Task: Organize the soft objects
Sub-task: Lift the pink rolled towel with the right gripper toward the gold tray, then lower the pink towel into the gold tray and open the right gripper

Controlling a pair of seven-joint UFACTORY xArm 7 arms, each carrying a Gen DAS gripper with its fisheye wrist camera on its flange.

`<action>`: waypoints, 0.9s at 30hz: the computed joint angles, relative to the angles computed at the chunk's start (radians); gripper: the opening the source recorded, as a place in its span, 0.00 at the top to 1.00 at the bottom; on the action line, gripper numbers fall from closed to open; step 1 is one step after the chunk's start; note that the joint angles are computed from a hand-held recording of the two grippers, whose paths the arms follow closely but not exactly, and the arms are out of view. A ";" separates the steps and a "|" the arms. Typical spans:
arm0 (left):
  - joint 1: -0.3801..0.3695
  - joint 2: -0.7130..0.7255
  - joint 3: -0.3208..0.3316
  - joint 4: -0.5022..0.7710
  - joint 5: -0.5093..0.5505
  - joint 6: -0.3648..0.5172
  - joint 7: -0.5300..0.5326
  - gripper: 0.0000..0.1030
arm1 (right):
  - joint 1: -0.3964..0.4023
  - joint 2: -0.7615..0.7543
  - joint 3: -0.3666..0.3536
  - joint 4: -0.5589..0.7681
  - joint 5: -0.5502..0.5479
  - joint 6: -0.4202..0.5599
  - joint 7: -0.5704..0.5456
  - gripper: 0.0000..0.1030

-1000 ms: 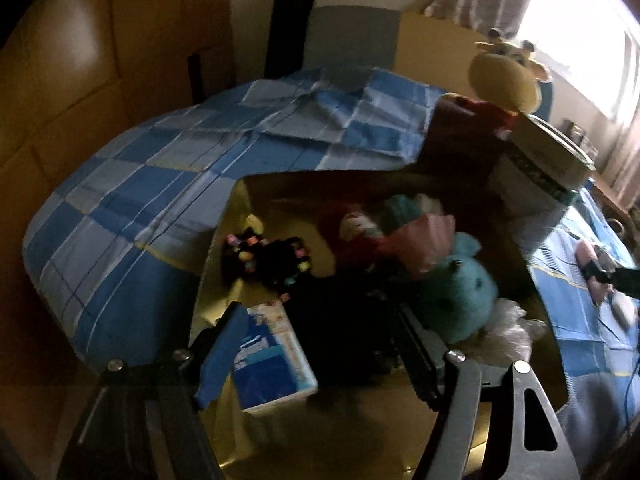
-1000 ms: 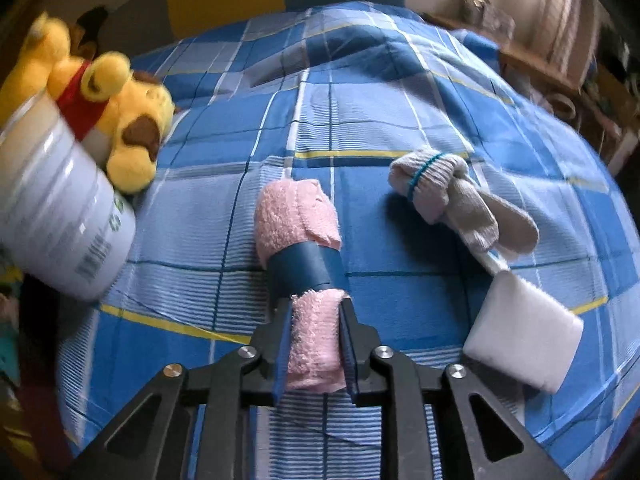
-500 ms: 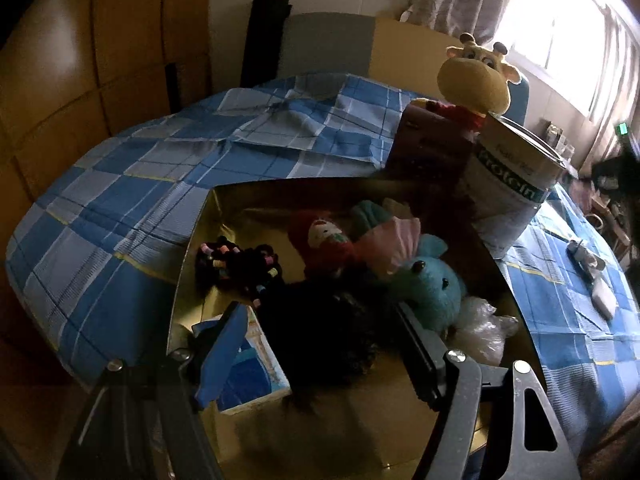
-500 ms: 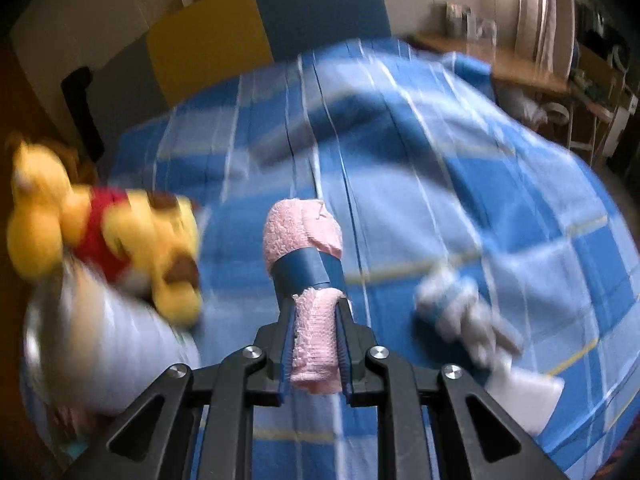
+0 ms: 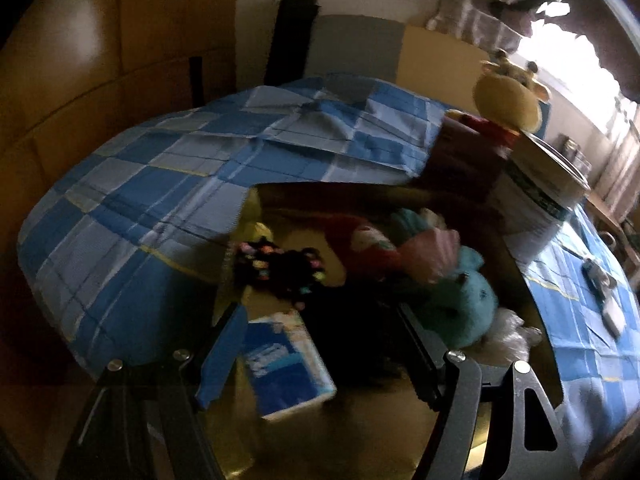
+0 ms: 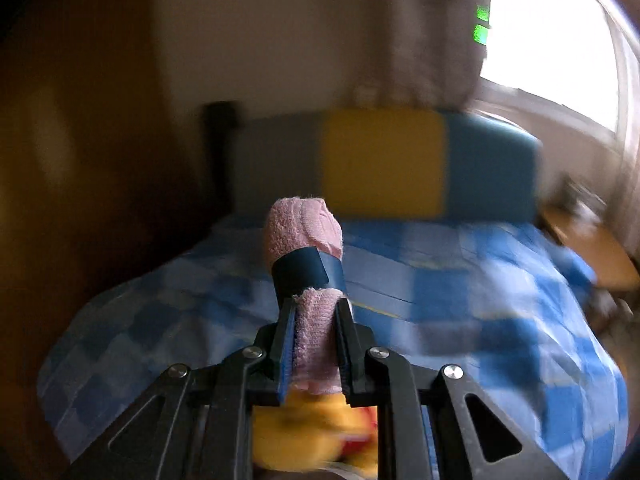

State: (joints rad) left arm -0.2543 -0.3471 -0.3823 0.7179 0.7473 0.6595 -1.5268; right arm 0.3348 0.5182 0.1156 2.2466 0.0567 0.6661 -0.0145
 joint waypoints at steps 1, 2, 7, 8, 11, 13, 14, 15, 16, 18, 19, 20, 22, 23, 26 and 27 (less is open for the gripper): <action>0.002 -0.015 0.002 -0.009 -0.003 0.009 -0.007 0.28 | 0.007 -0.019 0.031 -0.038 0.014 -0.020 -0.045 0.83; 0.006 -0.032 0.003 -0.021 -0.006 0.021 -0.017 0.28 | 0.015 -0.044 0.058 -0.090 0.030 -0.040 -0.091 0.83; 0.024 -0.110 0.003 -0.071 -0.043 0.079 -0.035 0.28 | 0.025 -0.195 0.171 -0.437 0.187 -0.090 -0.306 0.83; 0.028 -0.130 0.000 -0.083 -0.052 0.093 -0.038 0.28 | 0.029 -0.217 0.184 -0.498 0.222 -0.087 -0.340 0.83; 0.039 -0.163 -0.011 -0.104 -0.071 0.123 -0.037 0.28 | 0.044 -0.272 0.211 -0.671 0.341 -0.067 -0.420 0.83; 0.042 -0.185 -0.021 -0.114 -0.087 0.147 -0.041 0.28 | 0.059 -0.295 0.218 -0.771 0.413 -0.066 -0.461 0.83; 0.042 -0.196 -0.025 -0.120 -0.092 0.152 -0.043 0.28 | 0.072 -0.309 0.219 -0.820 0.439 -0.073 -0.469 0.83; 0.043 -0.203 -0.029 -0.123 -0.096 0.156 -0.044 0.27 | 0.086 -0.315 0.217 -0.864 0.456 -0.081 -0.468 0.83; 0.046 -0.207 -0.036 -0.123 -0.096 0.160 -0.046 0.26 | 0.102 -0.319 0.212 -0.905 0.457 -0.093 -0.453 0.83; 0.049 -0.217 -0.047 -0.124 -0.097 0.168 -0.048 0.24 | 0.137 -0.346 0.204 -0.993 0.439 -0.147 -0.413 0.83; 0.052 -0.217 -0.050 -0.122 -0.096 0.170 -0.049 0.24 | 0.149 -0.350 0.198 -1.013 0.422 -0.158 -0.390 0.83; 0.051 -0.220 -0.054 -0.122 -0.096 0.170 -0.049 0.23 | 0.156 -0.353 0.193 -1.034 0.409 -0.163 -0.373 0.83; 0.053 -0.222 -0.059 -0.119 -0.095 0.168 -0.052 0.23 | 0.186 -0.341 0.174 -1.061 0.316 -0.200 -0.298 0.83; 0.053 -0.223 -0.064 -0.116 -0.095 0.173 -0.053 0.22 | 0.193 -0.345 0.171 -1.086 0.287 -0.224 -0.276 0.81; 0.052 -0.219 -0.077 -0.104 -0.091 0.186 -0.051 0.17 | 0.185 -0.351 0.184 -1.108 0.288 -0.255 -0.281 0.72; 0.050 -0.219 -0.082 -0.100 -0.088 0.191 -0.052 0.17 | 0.187 -0.361 0.183 -1.118 0.277 -0.265 -0.272 0.69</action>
